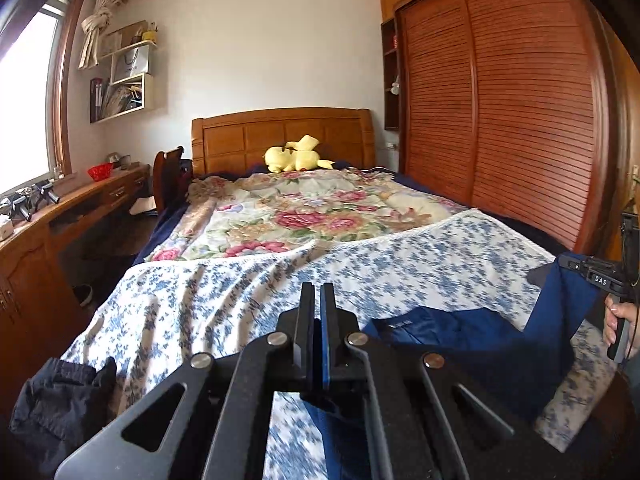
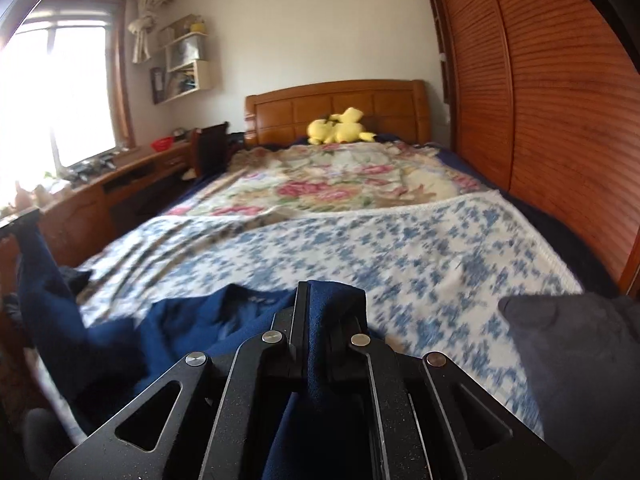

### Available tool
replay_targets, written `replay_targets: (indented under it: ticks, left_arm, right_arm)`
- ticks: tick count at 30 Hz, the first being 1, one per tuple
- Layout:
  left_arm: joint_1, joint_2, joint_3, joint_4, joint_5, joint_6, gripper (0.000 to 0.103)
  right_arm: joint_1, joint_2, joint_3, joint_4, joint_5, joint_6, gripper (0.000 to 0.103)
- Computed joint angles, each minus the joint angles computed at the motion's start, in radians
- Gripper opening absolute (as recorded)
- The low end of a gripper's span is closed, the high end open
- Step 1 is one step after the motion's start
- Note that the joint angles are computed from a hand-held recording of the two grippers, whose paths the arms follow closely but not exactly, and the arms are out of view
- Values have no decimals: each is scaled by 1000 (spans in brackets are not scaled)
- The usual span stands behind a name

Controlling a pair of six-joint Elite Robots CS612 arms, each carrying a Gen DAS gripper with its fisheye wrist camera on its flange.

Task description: Fold large clothes

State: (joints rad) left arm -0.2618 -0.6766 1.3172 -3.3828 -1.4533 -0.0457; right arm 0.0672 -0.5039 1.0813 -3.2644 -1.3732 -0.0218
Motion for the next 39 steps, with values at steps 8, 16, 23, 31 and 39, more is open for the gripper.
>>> replay_targets:
  ticks: [8,16,23,31,39]
  left_arm:
    - [23,86,-119,113,-71,-49,2]
    - [31,113,-74,32,-161,-99,20]
    - [26,130,-46,37,-143,-47,24]
    - [47,144,-39,46,-162,-45,26]
    - [66,144,-20,57,-172,-40,34]
  right_arm:
    - [17,110,-189,168,-96,-50,3]
    - [41,109,-147,223,-173,-115,37]
    - [60,71,-73,210,-146,-167,51]
    - [105,110,-160,331,-56,-218,53]
    - [158,185,-309,488,25,-315,53]
